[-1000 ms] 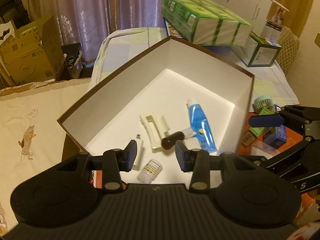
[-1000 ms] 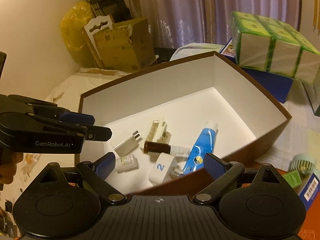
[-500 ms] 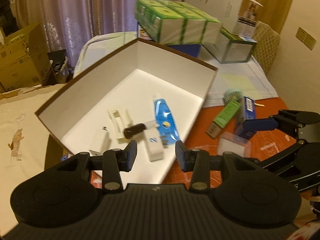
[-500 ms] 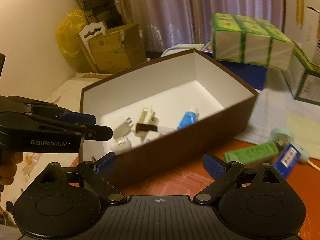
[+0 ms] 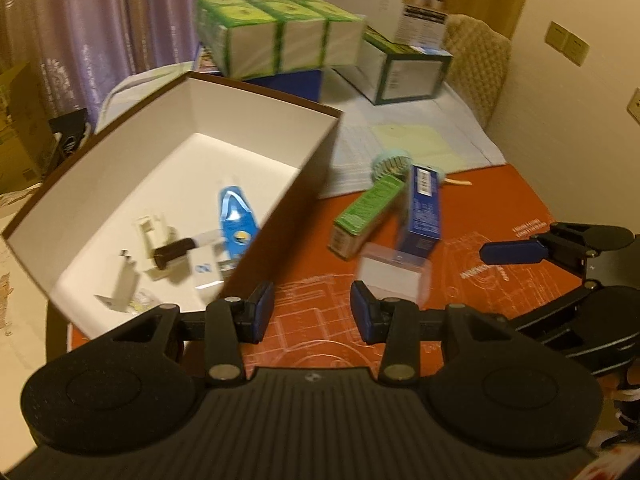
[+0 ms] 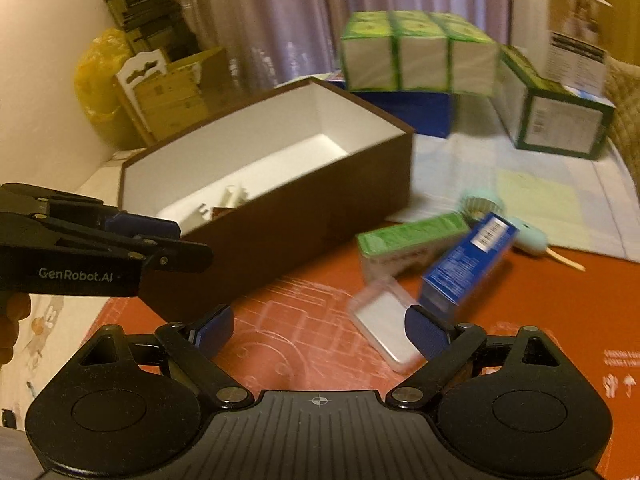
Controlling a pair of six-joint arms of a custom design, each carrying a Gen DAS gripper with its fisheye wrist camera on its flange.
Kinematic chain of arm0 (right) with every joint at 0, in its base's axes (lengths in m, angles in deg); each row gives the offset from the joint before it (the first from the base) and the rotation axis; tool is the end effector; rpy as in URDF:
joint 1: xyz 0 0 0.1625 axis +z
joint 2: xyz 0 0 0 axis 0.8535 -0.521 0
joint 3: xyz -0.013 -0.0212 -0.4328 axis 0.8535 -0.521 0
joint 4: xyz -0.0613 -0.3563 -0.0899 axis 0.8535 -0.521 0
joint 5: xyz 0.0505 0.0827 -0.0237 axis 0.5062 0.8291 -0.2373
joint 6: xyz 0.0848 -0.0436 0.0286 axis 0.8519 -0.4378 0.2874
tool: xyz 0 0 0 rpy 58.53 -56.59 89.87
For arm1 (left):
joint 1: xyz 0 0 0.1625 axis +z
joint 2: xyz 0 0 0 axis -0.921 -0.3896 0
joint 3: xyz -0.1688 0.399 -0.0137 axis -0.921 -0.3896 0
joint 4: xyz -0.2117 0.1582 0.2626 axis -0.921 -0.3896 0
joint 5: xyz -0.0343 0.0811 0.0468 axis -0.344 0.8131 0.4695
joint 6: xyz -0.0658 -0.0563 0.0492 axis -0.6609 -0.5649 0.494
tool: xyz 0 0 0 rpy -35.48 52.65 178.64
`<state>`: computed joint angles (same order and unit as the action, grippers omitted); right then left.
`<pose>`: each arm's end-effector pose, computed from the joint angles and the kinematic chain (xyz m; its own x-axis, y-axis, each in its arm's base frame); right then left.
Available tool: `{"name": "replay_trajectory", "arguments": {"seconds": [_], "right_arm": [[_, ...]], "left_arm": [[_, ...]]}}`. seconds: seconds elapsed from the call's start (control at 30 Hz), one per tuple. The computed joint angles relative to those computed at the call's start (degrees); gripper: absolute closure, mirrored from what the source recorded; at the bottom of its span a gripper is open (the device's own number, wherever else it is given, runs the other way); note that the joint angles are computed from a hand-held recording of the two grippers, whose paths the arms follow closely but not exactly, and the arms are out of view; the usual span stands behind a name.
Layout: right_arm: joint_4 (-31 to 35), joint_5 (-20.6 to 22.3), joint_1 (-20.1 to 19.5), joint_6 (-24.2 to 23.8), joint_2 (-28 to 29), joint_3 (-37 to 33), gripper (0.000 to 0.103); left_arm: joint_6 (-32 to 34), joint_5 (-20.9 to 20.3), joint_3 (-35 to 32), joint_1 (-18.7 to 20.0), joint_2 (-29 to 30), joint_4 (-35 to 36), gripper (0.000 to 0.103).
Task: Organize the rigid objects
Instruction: 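Withdraw both open tools from the box back over the mat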
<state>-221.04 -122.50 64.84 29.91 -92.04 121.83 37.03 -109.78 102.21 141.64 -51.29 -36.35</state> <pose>0.4866 -0.6328 -0.0584 -0.8214 0.1098 0.5597 -0.2985 0.7534 -0.5859 -0.0470 -0.7637 0.4097 -0.4761 0.8137 -0.3334 0.8613 0.5080 0.0098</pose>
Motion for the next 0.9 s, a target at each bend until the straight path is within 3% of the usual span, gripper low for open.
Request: {"name": "replay_trajectory", "arguments": {"seconds": [0.43,0.9], "right_arm": [[-2.8,-3.8,-0.5,9.1,-6.4,13.4,0.024],[-2.3,-6.3,-2.6,11.8,-6.4,12.9,0.041]], "left_arm": [[0.8,1.4,8.3,-1.6,-1.0,-2.9,0.065],[4.7,1.9,8.1,-2.5,3.4,-6.8,0.067]]}}
